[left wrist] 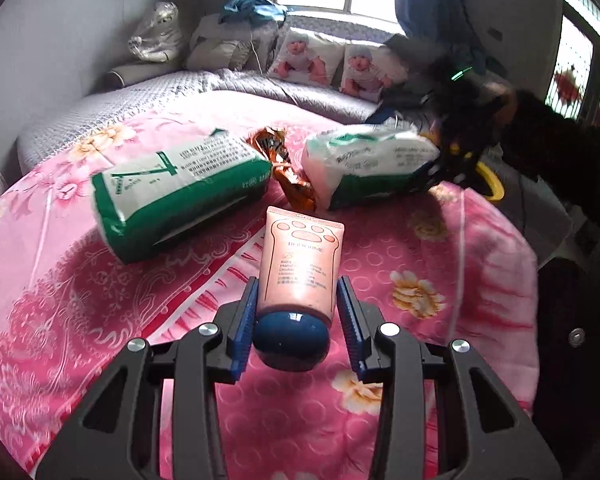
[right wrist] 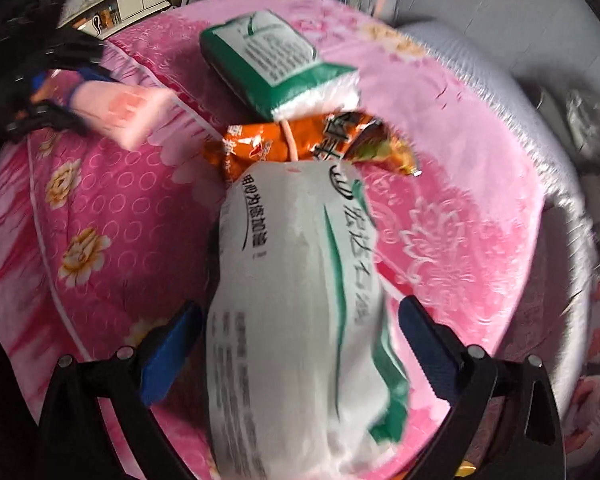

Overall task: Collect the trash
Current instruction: 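Grasp the white-green plastic bag with the right tool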

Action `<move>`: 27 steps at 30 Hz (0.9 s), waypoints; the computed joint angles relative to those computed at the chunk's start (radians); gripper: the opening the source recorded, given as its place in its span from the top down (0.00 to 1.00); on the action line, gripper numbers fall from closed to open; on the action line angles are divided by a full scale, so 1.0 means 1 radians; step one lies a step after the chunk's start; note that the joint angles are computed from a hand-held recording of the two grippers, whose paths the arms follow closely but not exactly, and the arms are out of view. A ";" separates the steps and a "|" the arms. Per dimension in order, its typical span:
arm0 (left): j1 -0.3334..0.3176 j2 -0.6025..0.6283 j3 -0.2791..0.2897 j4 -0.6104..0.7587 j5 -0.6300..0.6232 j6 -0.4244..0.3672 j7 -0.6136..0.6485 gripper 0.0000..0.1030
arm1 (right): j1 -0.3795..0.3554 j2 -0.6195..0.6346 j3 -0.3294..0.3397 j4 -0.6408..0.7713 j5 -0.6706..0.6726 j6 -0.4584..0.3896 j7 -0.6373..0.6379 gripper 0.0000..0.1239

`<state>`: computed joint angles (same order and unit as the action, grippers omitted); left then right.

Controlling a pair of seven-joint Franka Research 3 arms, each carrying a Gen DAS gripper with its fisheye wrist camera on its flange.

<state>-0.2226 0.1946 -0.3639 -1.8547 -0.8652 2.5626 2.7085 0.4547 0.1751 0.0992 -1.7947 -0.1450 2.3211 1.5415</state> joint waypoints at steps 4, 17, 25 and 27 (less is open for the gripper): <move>0.005 -0.091 -0.002 -0.078 -0.126 0.028 0.067 0.64 | 0.012 0.029 -0.009 0.012 -0.023 -0.007 0.058 0.40; -0.195 -0.258 0.054 -0.204 -0.334 0.316 0.024 0.64 | -0.045 -0.311 0.031 -0.374 0.198 0.354 0.246 0.67; -0.290 -0.215 0.005 -0.174 0.034 0.506 -0.366 0.64 | -0.077 -0.597 0.081 -0.638 0.288 0.544 0.319 0.67; -0.301 -0.198 -0.005 -0.168 0.229 0.534 -0.547 0.64 | -0.104 -0.650 0.095 -0.686 0.302 0.565 0.340 0.67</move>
<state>-0.5232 -0.0036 -0.3689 -2.0229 -0.6367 3.0967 2.1615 0.3511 -0.4753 0.1937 -2.4807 0.1570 2.8865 1.8810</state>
